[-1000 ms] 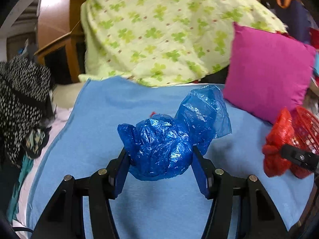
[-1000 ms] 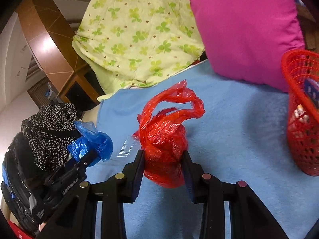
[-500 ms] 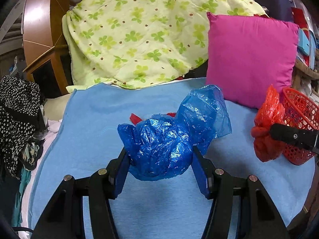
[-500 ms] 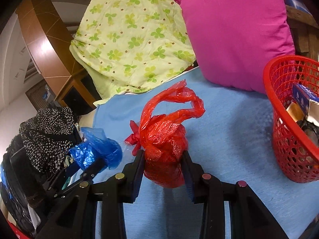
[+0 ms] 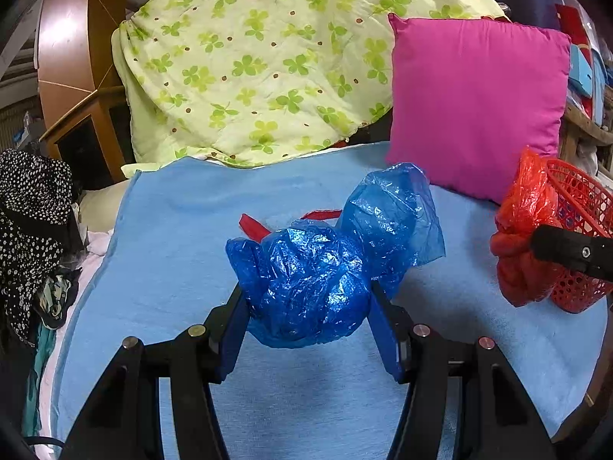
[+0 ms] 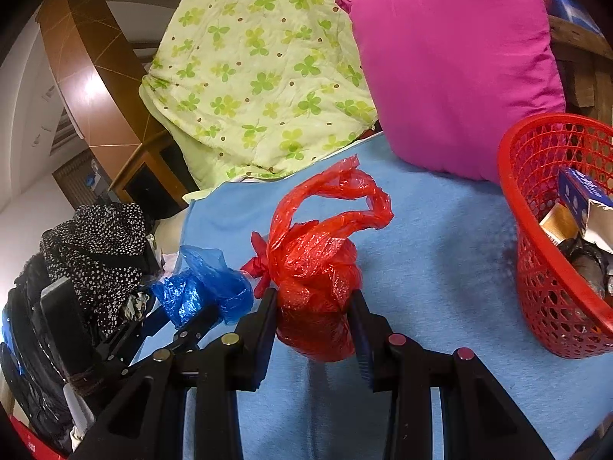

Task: Collect trash
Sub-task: 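Carry the blue bag with the left tool while the right tool carries the red bag to the basket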

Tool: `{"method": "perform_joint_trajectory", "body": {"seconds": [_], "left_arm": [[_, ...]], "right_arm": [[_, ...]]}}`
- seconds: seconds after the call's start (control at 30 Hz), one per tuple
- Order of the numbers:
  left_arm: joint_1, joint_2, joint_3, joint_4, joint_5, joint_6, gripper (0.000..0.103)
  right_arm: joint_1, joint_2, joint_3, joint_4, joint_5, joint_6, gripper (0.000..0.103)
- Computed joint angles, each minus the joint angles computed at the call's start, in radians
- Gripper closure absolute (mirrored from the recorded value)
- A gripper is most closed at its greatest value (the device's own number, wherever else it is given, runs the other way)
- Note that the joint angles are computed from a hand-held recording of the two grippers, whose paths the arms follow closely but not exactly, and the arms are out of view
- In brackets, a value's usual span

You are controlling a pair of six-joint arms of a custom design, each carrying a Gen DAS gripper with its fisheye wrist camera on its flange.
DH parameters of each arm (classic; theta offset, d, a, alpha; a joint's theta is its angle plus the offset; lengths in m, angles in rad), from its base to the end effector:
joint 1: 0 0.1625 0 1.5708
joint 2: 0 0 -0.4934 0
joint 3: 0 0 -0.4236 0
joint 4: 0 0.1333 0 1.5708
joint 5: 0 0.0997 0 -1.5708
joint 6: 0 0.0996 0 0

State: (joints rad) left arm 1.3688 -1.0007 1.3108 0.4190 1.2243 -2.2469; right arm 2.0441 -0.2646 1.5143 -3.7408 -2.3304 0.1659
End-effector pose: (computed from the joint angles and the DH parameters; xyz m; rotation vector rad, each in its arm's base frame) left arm 0.0287 -0.6930 0.3118 1.0929 2.1507 -0.8697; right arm 0.3893 -0.6183 -0.0748 -0.0994 -2.3874 1.3970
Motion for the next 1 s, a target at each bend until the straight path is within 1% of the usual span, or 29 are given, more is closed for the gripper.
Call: {"method": "perform_joint_trajectory", "body": {"seconds": [0.43, 0.73, 1.0], "left_arm": [[-0.009, 0.014, 0.003, 0.004, -0.018, 0.003, 0.041], [-0.014, 0.008, 0.029, -0.024, -0.014, 0.031, 0.041], [-0.017, 0.011, 0.034, -0.024, -0.008, 0.046, 0.041]], "right_arm": [[0.005, -0.011, 0.027, -0.031, -0.013, 0.008, 0.064], [0.009, -0.017, 0.046, -0.055, -0.025, 0.011, 0.064], [0.011, -0.022, 0.058, -0.072, -0.034, 0.007, 0.064]]}}
